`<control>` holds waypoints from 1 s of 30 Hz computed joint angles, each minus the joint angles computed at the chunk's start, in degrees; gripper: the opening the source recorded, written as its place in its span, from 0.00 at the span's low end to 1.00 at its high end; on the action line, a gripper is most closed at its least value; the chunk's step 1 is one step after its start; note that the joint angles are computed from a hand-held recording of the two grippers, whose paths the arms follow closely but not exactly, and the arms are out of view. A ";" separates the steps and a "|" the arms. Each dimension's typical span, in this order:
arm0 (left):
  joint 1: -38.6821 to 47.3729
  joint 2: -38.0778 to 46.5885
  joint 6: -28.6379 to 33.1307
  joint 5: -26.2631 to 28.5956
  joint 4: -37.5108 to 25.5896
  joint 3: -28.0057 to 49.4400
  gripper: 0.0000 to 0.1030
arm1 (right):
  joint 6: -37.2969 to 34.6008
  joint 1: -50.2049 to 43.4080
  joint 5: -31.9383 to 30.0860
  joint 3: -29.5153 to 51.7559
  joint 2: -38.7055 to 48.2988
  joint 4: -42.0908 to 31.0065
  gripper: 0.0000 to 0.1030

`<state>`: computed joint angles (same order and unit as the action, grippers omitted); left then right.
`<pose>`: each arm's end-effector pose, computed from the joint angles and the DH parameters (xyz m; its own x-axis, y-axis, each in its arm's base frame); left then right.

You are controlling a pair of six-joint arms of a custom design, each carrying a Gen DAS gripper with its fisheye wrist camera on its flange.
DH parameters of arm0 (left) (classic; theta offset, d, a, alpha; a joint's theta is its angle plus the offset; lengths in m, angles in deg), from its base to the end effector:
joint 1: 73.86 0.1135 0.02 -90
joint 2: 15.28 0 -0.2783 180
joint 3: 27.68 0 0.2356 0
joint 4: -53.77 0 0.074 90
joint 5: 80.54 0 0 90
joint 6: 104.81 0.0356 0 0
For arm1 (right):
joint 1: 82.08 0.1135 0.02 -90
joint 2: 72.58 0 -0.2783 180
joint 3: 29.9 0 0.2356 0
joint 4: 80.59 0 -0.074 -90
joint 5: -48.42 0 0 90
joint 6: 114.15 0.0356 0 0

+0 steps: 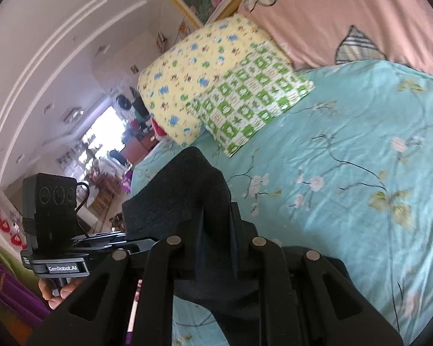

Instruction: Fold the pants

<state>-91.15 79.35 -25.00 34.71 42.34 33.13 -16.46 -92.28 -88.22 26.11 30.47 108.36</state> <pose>0.2943 -0.1075 0.1843 -0.7657 0.0708 -0.6393 0.4268 0.7995 -0.4227 0.3204 -0.0313 0.1515 -0.6608 0.2122 -0.7199 -0.3564 0.7555 0.5498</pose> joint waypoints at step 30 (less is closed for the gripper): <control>-31.76 9.85 -2.39 -14.69 2.37 7.28 0.17 | -23.81 -39.14 -17.15 -14.21 -2.17 -14.42 0.17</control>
